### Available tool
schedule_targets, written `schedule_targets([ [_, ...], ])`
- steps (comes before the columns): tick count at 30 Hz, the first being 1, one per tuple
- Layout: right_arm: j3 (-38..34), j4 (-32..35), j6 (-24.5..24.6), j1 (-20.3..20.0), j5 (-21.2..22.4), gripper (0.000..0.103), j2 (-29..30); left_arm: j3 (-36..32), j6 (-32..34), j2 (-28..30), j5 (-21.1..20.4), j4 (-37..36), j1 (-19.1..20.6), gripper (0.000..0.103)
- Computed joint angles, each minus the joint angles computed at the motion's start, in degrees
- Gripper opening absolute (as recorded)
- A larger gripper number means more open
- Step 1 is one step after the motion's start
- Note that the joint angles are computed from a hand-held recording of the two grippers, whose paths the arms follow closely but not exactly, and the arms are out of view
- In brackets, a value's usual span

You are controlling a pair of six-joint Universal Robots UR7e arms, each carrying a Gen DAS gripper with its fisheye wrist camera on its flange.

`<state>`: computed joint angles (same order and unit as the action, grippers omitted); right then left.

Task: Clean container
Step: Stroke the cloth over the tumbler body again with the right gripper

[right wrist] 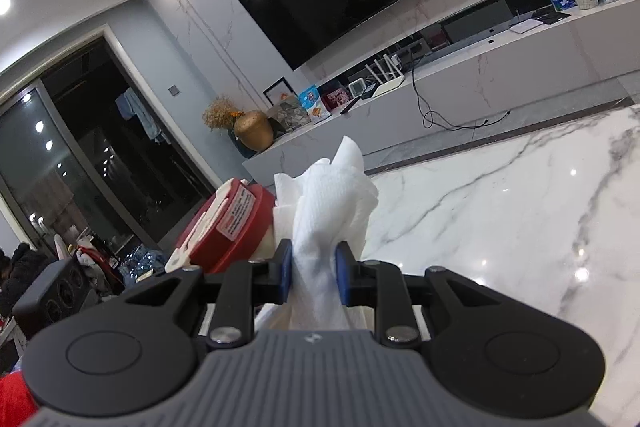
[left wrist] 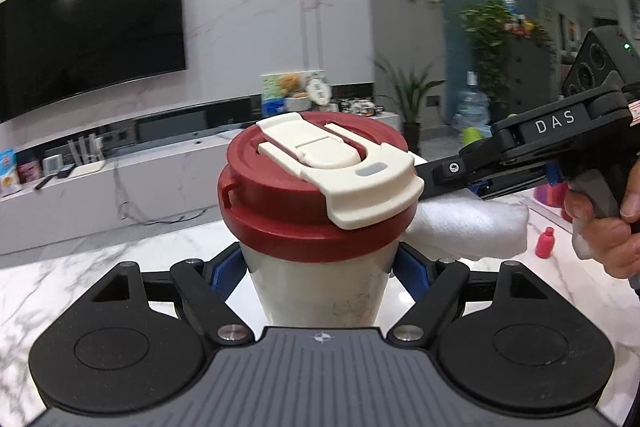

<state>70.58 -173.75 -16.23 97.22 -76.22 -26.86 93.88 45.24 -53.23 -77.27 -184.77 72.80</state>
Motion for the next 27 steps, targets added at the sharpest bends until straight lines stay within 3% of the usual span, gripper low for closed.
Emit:
schedule_targets([
  [4,-1.3,0.4,0.3,-0.3,-0.6,0.025,0.9,-0.8,0.3,0.7,-0.9,1.2,0.7,0.078],
  [11,-5.7,4.5,-0.9,-0.2,-6.2,0.025,4.2,-0.7,-0.6,1.0,-1.1,0.6,1.0,0.078],
  [27,-10.2,9.1,-1.3,-0.3,-15.2,0.025,9.1,-0.3,-2.3,0.9,1.9,-1.3,0.1,0.079],
])
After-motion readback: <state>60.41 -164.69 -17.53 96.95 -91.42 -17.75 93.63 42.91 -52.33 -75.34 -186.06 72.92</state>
